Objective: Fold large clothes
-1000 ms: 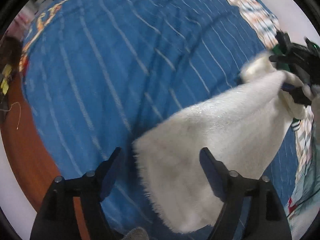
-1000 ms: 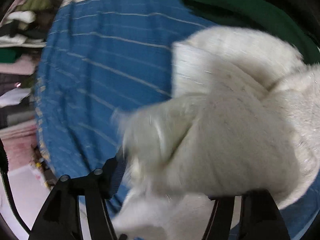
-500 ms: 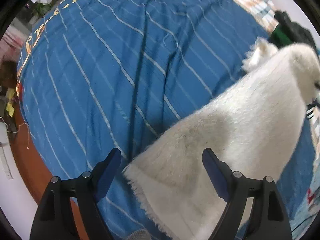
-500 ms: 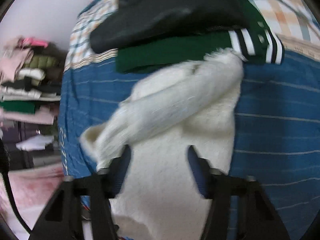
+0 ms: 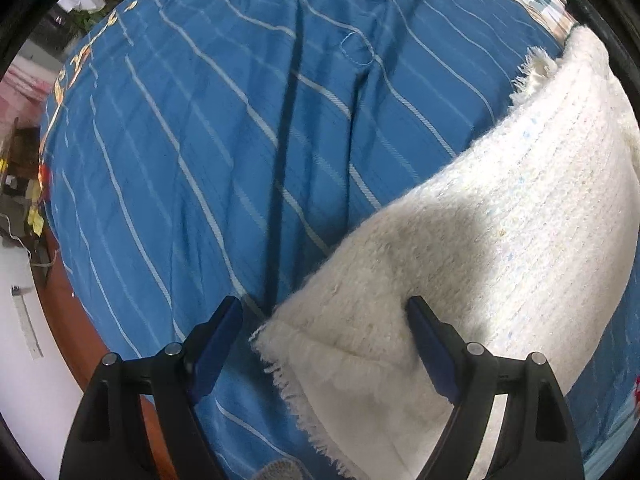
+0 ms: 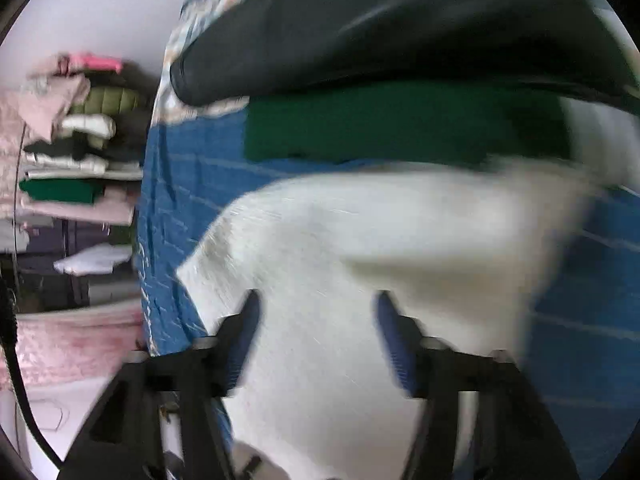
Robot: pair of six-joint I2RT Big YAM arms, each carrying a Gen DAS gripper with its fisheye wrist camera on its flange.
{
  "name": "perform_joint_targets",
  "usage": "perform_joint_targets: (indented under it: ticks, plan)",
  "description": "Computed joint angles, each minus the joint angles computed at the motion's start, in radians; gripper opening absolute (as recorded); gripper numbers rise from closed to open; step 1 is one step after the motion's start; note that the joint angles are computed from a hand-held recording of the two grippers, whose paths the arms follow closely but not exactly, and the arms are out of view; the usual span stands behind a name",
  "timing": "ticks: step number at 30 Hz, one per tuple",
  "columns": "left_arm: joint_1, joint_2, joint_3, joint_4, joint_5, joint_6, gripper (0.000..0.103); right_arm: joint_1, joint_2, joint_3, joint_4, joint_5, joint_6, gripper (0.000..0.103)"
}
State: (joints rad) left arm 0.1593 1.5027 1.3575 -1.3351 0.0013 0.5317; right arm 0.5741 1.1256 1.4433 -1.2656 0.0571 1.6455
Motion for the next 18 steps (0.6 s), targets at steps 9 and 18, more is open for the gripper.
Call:
perform_joint_targets:
  ticks: [9,18]
  plan:
    - [0.103,0.065,0.065,-0.101,0.11,0.002,0.085,0.147,-0.332,-0.577,0.524,0.069,0.244,0.079]
    - [0.169,0.043,0.131,-0.147,0.133,0.039,0.085,0.242,-0.259,-0.464,0.44,0.305,0.332,0.039]
